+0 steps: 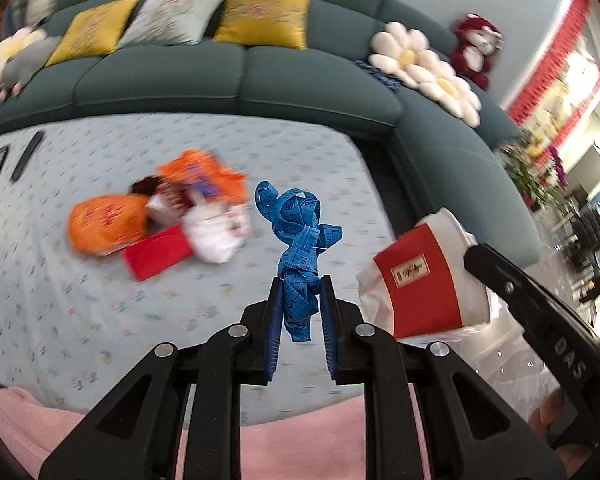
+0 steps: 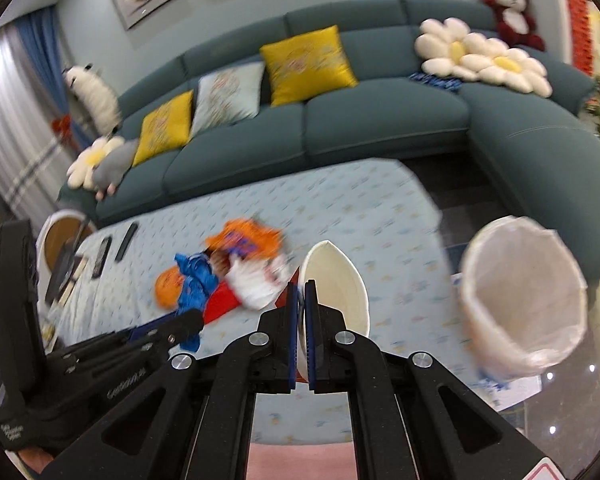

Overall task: Collect trash
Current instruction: 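Carry tape measure and red-white cup to the bin and release both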

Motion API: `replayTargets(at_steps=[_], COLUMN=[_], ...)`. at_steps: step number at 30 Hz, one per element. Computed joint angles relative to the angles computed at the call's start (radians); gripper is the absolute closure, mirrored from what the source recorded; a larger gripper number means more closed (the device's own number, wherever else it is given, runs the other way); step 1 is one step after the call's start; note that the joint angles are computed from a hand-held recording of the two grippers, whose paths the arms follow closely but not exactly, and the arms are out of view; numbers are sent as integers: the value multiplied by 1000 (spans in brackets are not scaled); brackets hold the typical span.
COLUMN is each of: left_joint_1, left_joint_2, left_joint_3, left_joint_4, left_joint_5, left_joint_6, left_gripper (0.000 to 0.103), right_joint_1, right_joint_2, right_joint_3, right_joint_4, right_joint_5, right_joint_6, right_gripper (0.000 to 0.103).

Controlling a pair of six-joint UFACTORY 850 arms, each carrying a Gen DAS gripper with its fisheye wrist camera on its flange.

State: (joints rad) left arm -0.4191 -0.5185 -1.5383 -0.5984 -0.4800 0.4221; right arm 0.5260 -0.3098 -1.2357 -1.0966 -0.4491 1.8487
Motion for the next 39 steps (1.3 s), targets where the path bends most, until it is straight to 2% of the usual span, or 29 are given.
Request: replayTargets(at_steps=[5,9,18,27,35,36,37,39], left_joint_1=[-76,-131,-242,-307,-339,-339,-340,-341], left_joint_2=[-22,-66,-183,-326,-413,-422,-430,-431], left_joint_3=[-52,-115,-269,-459,-574,-585,-596,-599], left_joint_4=[-16,-52,6,76,125,117,122,148], left_joint_5=[-19,-62,-125,-226,-261,-267,-272,-259], left_joint_6=[25,62,14,-56,-103,-104,-114,-150], left_gripper=[85,85,85,85,85,82,68,47], right_joint_1=[-50,-91,-206,-300,-353,-357,-356,-355], right_joint_2=[108,179,295,304,274,268,264,265], right_joint_3=[115,198,357,415,422,419,416,416], right_joint_4=[-89,-127,-155,-169,-194,-186,-176,-174], right_joint_5=[-39,-56,-52,-3,44,47,38,20], right_joint_6=[105,161,224,237,247,241,242,256], right_gripper=[99,99,99,99,99,98,98,83])
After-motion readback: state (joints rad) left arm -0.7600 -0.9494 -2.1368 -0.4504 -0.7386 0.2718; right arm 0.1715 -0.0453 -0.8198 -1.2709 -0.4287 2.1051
